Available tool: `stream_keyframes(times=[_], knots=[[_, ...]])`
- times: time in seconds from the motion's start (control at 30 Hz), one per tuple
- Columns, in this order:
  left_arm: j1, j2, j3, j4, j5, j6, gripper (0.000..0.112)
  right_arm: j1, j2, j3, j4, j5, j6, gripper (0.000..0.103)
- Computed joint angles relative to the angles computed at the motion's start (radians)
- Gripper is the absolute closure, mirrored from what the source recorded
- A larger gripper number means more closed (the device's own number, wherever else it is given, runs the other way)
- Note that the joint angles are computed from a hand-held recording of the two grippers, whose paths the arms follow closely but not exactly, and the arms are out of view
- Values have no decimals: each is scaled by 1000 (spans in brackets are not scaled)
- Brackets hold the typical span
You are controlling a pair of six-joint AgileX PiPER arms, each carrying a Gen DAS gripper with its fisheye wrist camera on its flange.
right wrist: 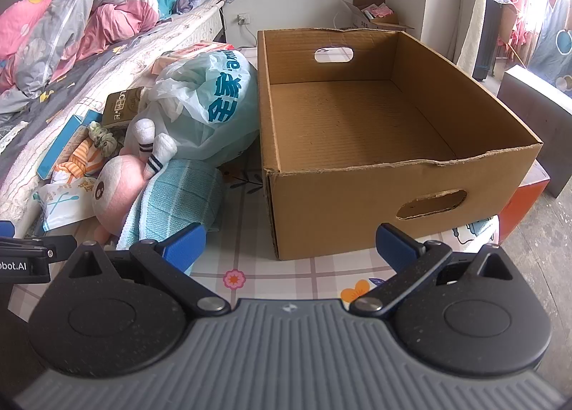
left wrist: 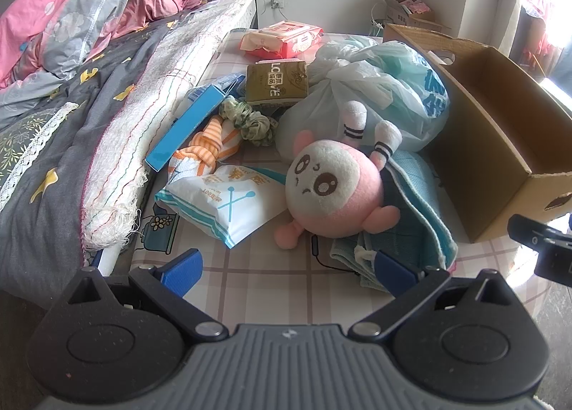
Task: Organize soft objects
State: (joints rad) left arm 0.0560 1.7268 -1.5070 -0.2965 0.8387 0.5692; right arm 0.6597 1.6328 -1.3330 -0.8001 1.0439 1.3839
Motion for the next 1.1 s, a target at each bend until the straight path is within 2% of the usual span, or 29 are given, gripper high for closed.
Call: stream_keyframes(times=[1.1], knots=[[13,6,7,2,-3,10,10,3,13,-4,0,-3,4,1]])
